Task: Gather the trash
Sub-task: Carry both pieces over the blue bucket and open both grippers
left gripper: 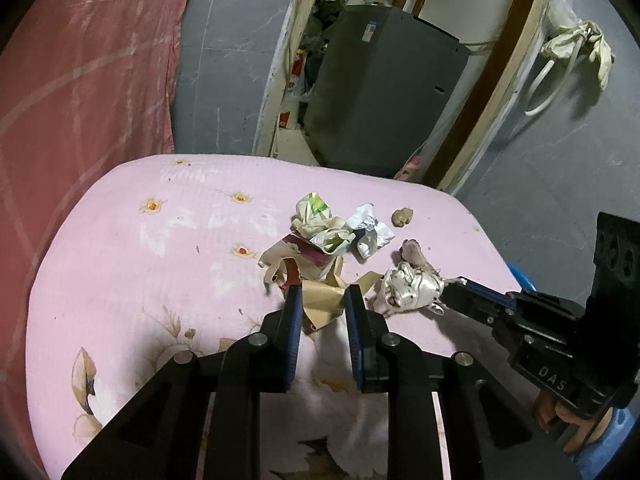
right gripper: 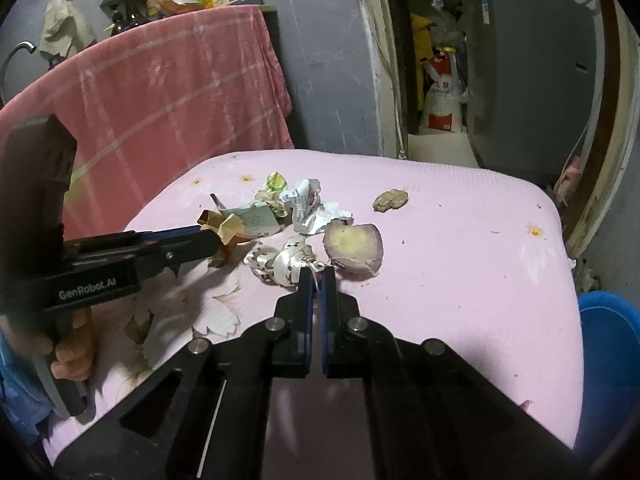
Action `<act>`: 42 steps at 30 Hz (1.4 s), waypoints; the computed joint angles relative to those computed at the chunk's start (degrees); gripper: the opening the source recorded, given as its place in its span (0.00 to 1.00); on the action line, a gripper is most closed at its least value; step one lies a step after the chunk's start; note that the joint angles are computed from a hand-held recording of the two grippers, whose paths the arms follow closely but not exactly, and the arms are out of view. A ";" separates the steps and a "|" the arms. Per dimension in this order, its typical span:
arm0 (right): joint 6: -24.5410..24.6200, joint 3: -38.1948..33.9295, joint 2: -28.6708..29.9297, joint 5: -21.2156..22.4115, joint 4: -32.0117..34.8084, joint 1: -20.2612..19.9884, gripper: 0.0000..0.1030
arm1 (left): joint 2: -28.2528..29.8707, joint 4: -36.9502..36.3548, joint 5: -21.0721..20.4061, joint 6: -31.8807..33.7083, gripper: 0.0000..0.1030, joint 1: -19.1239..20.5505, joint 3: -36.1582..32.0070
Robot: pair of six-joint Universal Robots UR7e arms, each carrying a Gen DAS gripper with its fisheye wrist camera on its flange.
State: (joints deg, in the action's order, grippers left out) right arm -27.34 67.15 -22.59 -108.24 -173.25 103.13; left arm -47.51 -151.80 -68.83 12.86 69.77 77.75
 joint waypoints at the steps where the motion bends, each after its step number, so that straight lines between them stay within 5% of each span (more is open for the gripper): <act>1: -0.24 0.59 -0.20 0.06 -0.77 0.04 0.03 | -0.32 -0.34 -0.16 -0.17 0.17 -0.06 0.47; 14: -2.98 12.01 -4.90 2.92 -21.62 1.05 0.03 | -4.97 -19.08 -2.57 4.48 0.17 -4.00 12.22; 28: -6.97 23.60 -12.83 5.35 -48.41 2.20 0.03 | -1.79 -41.57 -9.67 10.19 0.17 -11.24 16.87; 42: -7.33 34.95 -22.58 3.43 -59.09 -2.14 0.03 | 4.17 -41.88 -11.14 10.37 0.17 -16.84 14.51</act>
